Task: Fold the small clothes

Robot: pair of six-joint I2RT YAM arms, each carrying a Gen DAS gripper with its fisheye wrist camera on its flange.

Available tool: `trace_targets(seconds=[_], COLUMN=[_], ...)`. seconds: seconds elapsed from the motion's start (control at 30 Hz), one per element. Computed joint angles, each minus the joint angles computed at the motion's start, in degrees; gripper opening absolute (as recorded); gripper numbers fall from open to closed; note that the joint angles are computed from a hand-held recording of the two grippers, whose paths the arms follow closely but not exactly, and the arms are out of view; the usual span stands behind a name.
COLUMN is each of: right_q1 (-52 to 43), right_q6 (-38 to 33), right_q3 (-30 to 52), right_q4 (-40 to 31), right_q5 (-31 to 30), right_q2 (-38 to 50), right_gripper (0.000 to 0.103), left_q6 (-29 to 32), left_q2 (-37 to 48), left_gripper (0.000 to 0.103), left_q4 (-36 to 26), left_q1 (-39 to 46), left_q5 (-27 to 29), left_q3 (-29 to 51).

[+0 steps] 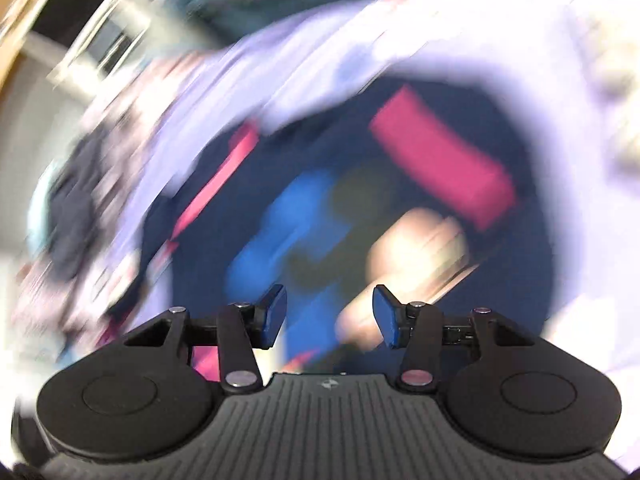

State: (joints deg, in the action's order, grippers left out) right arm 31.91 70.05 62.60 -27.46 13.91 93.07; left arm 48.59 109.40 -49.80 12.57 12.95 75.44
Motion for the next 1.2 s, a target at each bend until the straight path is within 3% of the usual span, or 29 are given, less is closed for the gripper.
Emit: trace_targets(seconds=[0.07, 0.13, 0.27, 0.37, 0.4, 0.43, 0.6, 0.73, 0.83, 0.9, 0.93, 1.03, 1.13, 1.2], right_q1=[-5.12, -9.84, -14.56, -14.89, -14.31, -14.51, -19.59, -21.17, -20.92, -17.61, -14.83, -5.37, 1.87, 6.70], right_q6=[-2.55, -3.94, -7.95, -9.28, -9.38, -10.45, -7.84, -12.22, -10.72, -10.18, -10.50, -10.77, -9.49, -10.28], right_q3=[0.67, 2.67, 1.98, 3.73, 4.57, 4.56, -1.59, -0.19, -2.71, -2.75, -3.03, -2.64, -3.15, -1.42], right_q4=[-5.16, -9.76, -8.27, -8.29, -8.41, -8.31, -3.37, -5.30, -0.59, 0.49, 0.94, 1.40, 5.78, 5.31], right_q5=[2.28, 0.75, -4.94, -8.50, -8.86, -8.58, -8.11, -5.78, -9.29, -9.11, -7.13, -1.32, -7.14, -7.16], right_q2=[-1.05, 0.98, 5.36, 10.98, 12.59, 12.69, 5.94, 9.78, 8.80, 7.06, 5.74, 2.68, 4.09, 7.50], right_gripper=[0.054, 0.054, 0.050, 0.041, 0.027, 0.004, 0.004, 0.002, 0.006, 0.011, 0.018, 0.023, 0.027, 0.027], left_q6=[-1.30, -4.08, -7.10, -6.94, -7.29, -7.57, -8.90, -8.67, -8.87, -9.46, -9.42, -9.57, -9.26, -9.06], left_q2=[-1.35, 0.44, 2.08, 1.13, 0.75, 0.34, -0.45, -1.36, -1.66, -1.79, -0.82, -0.27, -0.26, -0.14], left_gripper=[0.103, 0.103, 0.103, 0.103, 0.103, 0.103, 0.103, 0.103, 0.103, 0.103, 0.103, 0.103, 0.103, 0.103], left_q4=[4.89, 5.69, 4.37, 5.88, 6.51, 7.26, 10.29, 11.63, 11.30, 11.23, 11.22, 11.37, 11.37, 11.18], left_q1=[-1.10, -0.80, 1.52, 1.15, 0.95, 0.77, 0.46, 1.03, 1.13, 0.82, 0.90, 0.81, 1.08, 1.19], left_q5=[-3.75, -6.14, -4.18, -4.74, -4.94, -5.12, -4.96, -4.21, -4.29, -4.39, -4.40, -4.32, -3.99, -3.92], left_q3=[-4.75, -5.17, -3.64, -5.40, -6.13, -6.94, -9.46, -11.08, -11.24, -11.38, -10.48, -9.98, -10.01, -9.82])
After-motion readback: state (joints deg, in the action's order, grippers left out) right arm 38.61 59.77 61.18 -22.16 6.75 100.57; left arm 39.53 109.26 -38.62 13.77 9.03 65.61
